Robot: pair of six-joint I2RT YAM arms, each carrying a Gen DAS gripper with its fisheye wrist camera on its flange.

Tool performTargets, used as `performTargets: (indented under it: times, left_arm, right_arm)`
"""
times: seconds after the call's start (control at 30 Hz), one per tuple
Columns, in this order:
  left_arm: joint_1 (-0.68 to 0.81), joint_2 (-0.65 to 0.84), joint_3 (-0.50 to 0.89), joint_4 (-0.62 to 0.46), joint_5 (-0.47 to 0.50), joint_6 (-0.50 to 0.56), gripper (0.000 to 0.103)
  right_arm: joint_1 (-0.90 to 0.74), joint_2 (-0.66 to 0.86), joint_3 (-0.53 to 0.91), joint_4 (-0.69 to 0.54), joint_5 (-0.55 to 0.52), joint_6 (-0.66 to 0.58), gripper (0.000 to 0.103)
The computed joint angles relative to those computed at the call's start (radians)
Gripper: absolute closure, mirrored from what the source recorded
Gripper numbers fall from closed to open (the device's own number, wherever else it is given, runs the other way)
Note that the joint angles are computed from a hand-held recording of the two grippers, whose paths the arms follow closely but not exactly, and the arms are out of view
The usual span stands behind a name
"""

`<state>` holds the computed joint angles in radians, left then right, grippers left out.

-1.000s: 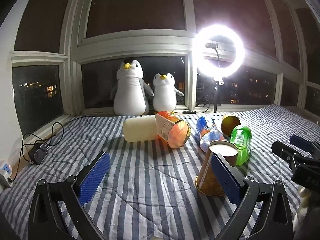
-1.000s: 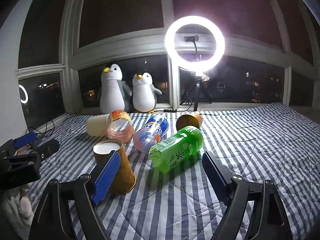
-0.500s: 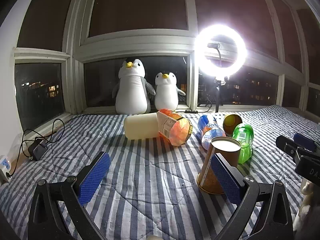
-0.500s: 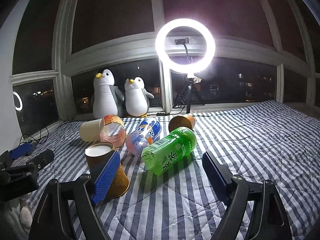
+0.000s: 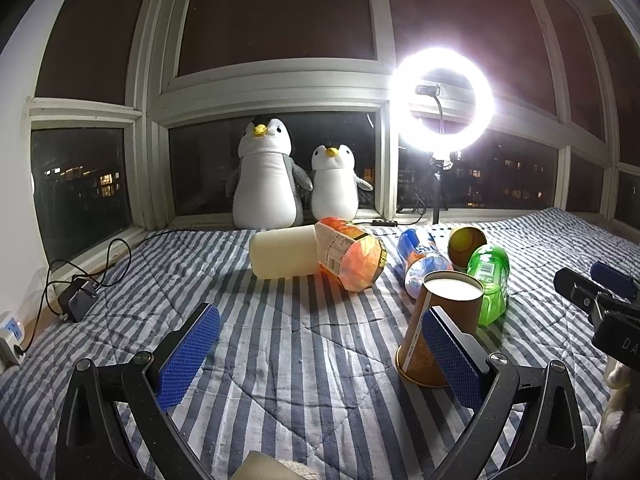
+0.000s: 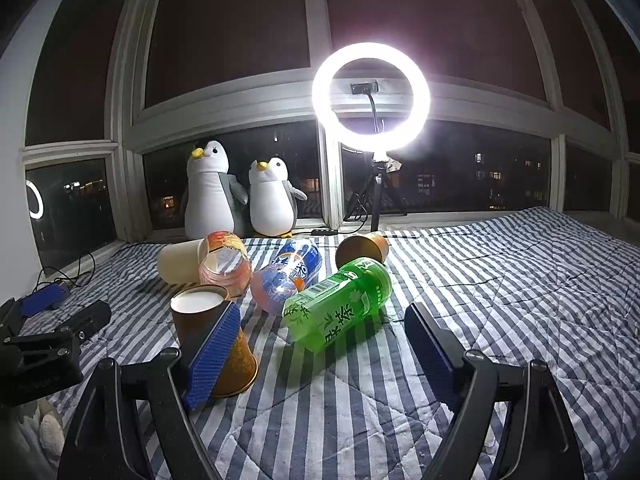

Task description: Flip cup upside down

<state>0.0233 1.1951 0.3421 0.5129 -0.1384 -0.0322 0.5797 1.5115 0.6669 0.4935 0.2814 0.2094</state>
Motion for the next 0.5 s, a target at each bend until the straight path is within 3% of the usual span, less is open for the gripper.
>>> performTargets:
  times: [0.5]
  left_arm:
    - [0.009, 0.009, 0.008, -0.007, 0.011, 0.002, 0.001]
  right_arm:
    - [-0.012, 0.014, 0.014, -0.013, -0.017, 0.004, 0.022]
